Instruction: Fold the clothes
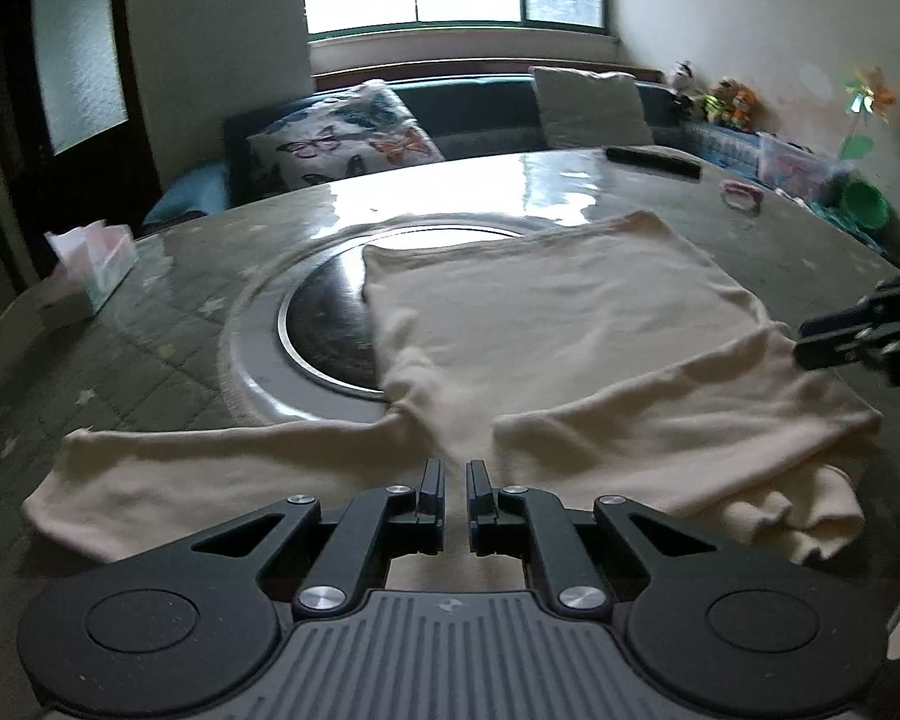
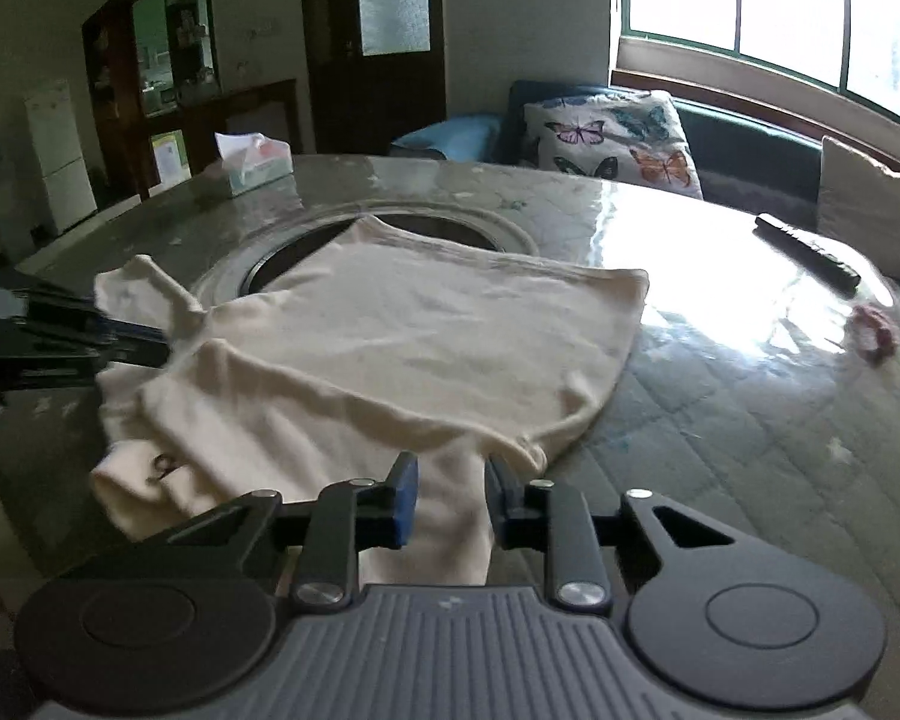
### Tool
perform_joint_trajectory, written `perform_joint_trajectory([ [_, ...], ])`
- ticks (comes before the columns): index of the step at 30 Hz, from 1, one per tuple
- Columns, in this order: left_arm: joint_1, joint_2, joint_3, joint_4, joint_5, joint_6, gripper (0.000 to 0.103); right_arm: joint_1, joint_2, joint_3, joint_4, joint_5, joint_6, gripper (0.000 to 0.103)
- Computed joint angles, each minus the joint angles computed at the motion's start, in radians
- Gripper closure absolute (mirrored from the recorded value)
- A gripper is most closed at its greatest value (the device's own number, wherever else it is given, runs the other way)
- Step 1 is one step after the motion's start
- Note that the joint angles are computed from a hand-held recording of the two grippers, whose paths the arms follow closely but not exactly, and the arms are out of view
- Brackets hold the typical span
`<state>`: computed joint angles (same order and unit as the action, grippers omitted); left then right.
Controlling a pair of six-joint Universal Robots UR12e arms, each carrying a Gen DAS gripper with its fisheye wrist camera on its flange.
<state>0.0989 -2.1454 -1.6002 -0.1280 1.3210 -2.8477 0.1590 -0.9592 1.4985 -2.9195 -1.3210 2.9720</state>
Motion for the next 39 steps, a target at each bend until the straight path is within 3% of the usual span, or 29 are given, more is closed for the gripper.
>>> perform_joint_trajectory([
  [2, 0.004, 0.000, 0.000, 0.012, 0.017, -0.019, 0.091, 0.002, 0.022, -0.026, 0.023, -0.002, 0.013, 0.082],
  [4, 0.010, -0.001, 0.000, 0.025, 0.037, -0.043, 0.073, 0.004, 0.031, -0.030, 0.022, -0.005, 0.007, 0.082],
  [6, 0.016, -0.001, -0.001, 0.037, 0.066, -0.068, 0.067, 0.011, 0.032, -0.031, 0.015, -0.021, -0.018, 0.081],
  [12, 0.042, -0.010, 0.011, 0.036, 0.168, -0.181, 0.067, 0.017, 0.033, -0.042, 0.032, -0.003, -0.052, 0.080],
  [15, 0.054, -0.020, 0.020, 0.042, 0.224, -0.244, 0.063, 0.028, 0.041, -0.051, 0.033, -0.024, -0.070, 0.075],
  [20, 0.065, -0.047, 0.049, 0.066, 0.342, -0.333, 0.058, 0.034, 0.036, -0.053, 0.034, 0.010, -0.096, 0.075],
  [25, 0.080, -0.068, 0.070, 0.057, 0.375, -0.394, 0.058, 0.041, 0.034, -0.056, 0.041, 0.024, -0.113, 0.075],
  [30, 0.094, -0.078, 0.078, 0.050, 0.349, -0.423, 0.063, 0.044, 0.032, -0.056, 0.039, 0.026, -0.109, 0.075],
  [32, 0.096, -0.079, 0.073, 0.066, 0.345, -0.424, 0.074, 0.043, 0.030, -0.053, 0.034, 0.027, -0.104, 0.074],
  [34, 0.099, -0.076, 0.069, 0.074, 0.333, -0.431, 0.093, 0.043, 0.028, -0.049, 0.029, 0.027, -0.099, 0.074],
  [39, 0.092, -0.051, 0.044, 0.118, 0.276, -0.417, 0.098, 0.040, 0.023, -0.038, 0.017, 0.022, -0.076, 0.074],
])
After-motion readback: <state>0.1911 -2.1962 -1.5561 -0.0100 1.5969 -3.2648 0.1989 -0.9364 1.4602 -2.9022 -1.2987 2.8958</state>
